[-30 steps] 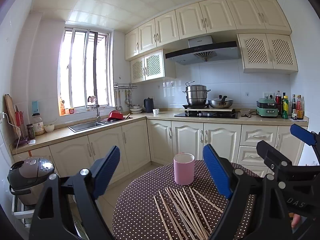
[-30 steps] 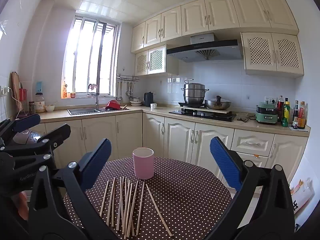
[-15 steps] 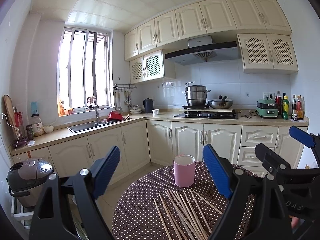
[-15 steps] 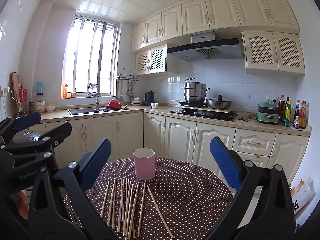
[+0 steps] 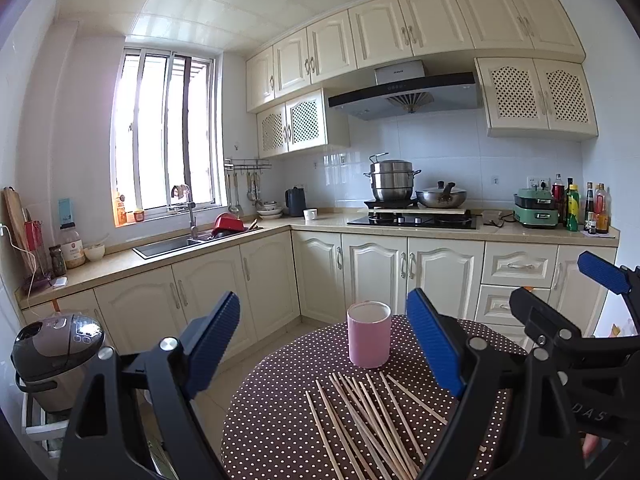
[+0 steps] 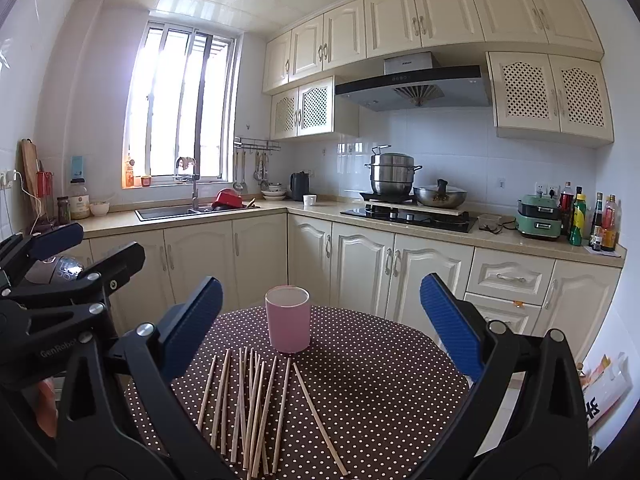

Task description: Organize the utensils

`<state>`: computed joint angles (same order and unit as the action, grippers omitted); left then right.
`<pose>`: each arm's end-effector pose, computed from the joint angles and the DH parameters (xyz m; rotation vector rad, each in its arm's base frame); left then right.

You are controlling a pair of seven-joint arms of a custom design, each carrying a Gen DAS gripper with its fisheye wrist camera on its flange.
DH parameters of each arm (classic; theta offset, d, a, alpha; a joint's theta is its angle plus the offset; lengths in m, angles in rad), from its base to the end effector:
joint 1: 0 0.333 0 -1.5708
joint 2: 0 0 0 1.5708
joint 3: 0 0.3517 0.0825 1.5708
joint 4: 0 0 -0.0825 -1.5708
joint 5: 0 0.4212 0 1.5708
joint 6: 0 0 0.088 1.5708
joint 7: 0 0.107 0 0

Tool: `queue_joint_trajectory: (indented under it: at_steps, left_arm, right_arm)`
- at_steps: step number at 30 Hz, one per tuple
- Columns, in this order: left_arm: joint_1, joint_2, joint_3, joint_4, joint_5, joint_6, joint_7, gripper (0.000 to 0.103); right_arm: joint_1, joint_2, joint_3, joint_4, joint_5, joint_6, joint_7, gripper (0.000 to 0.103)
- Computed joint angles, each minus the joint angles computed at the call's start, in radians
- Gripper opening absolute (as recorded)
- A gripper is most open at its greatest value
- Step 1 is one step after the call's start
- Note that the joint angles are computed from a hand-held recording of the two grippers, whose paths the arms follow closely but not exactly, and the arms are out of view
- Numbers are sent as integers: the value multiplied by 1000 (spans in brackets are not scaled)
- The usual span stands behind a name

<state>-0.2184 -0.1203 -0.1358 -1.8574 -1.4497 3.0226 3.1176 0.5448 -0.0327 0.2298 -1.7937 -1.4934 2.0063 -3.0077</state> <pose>0.5732 -0.1386 0.6938 -0.9569 1.7356 -1.3647 0.4848 0.3942 0.6603 -1.1000 1.6030 -1.3999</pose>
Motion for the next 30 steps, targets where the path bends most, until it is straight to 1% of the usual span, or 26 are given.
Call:
queue_joint_trajectory:
  at_steps: [11, 17, 18, 22, 23, 26, 28, 30]
  left_arm:
    - [5, 47, -14, 21, 93, 23, -86, 84]
    - [21, 87, -28, 31, 253, 39, -239, 84]
    - [23, 91, -30, 31, 261, 42, -246, 84]
    - [38, 123, -40, 29, 429, 49, -394, 84]
    - [44, 135, -39, 28, 518, 38, -475, 84]
    - [62, 161, -42, 38, 639, -4, -592, 84]
    - [68, 189, -35, 53, 777, -39, -723, 84]
    - [78, 216, -37, 70, 849, -68, -785, 84]
  right_arm:
    - [-9, 17, -14, 6, 16, 27, -2, 97]
    - [-9, 41, -28, 26, 33, 47, -17, 97]
    - [-11, 42, -33, 26, 40, 58, -18, 97]
    - [-23, 45, -48, 23, 77, 101, -13, 97]
    - [-28, 48, -52, 24, 96, 114, -19, 97]
    - [-38, 60, -62, 28, 134, 137, -36, 97]
    - [-45, 72, -70, 32, 169, 151, -60, 97]
    - [-52, 80, -79, 34, 199, 176, -78, 97]
